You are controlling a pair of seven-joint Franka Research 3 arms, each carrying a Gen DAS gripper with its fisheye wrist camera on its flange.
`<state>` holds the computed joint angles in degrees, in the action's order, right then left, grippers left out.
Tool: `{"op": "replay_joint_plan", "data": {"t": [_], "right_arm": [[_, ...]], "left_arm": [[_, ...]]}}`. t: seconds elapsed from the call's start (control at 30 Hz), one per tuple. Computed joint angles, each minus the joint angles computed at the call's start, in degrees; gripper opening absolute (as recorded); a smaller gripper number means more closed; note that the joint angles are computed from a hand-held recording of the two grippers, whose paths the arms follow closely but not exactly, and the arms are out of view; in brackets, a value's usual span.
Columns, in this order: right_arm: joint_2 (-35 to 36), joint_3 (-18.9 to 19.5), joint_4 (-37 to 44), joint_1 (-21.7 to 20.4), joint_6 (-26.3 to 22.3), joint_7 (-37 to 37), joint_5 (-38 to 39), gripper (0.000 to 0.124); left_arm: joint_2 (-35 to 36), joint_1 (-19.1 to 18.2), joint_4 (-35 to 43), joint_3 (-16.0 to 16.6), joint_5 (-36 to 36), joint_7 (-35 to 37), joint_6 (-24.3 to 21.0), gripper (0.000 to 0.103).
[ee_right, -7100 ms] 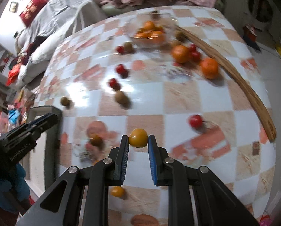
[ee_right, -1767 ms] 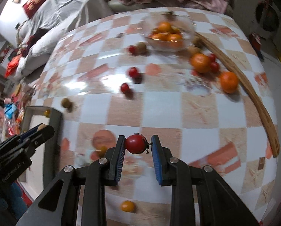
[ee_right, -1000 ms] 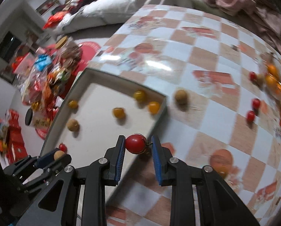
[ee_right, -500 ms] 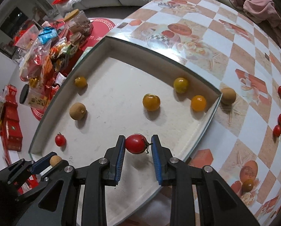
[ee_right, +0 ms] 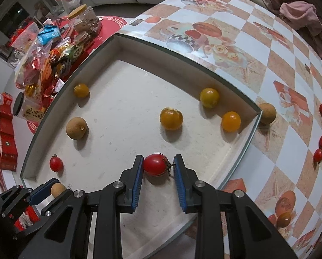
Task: Organize fruits
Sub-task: 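Carry the tan fruit and red tomato in both tools over the white tray, then open both tools to drop the fruits into the tray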
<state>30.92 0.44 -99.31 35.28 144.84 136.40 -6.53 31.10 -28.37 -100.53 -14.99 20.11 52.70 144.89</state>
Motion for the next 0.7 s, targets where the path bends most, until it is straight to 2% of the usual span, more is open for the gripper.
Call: {"op": "replay_joint_plan", "data": {"t": [0.27,0.3,0.33,0.37,0.6,0.7], "right_arm": [[-0.01,-0.01,-0.02,0.19,0.19,-0.09,-0.67,0.034],[-0.05,0.36,-0.25,-0.24,0.87,-0.40,0.08,0.037],[0.04,0.43,-0.20,-0.31,1.13,-0.52,0.39,0.040],[0.13,0.52,-0.15,-0.39,1.36,-0.75,0.67,0.041],[-0.31,0.64,-1.04,-0.58,3.05,-1.21,2.38,0.058],[-1.96,0.05,-3.07,-0.25,5.64,0.01,2.45,0.077]], "left_arm": [[0.54,-1.23,1.51,0.62,1.87,-0.21,-2.53,0.029],[0.61,-1.47,1.85,0.80,2.21,-0.33,-3.18,0.042],[0.49,-1.56,1.73,0.90,2.44,-0.65,-3.06,0.064],[-0.13,-2.04,0.92,1.52,3.55,-1.94,-1.97,0.068],[-0.13,-1.25,1.26,0.61,3.57,-0.08,-2.21,0.068],[-0.17,-1.15,1.47,0.33,3.23,0.86,-2.65,0.068]]}}
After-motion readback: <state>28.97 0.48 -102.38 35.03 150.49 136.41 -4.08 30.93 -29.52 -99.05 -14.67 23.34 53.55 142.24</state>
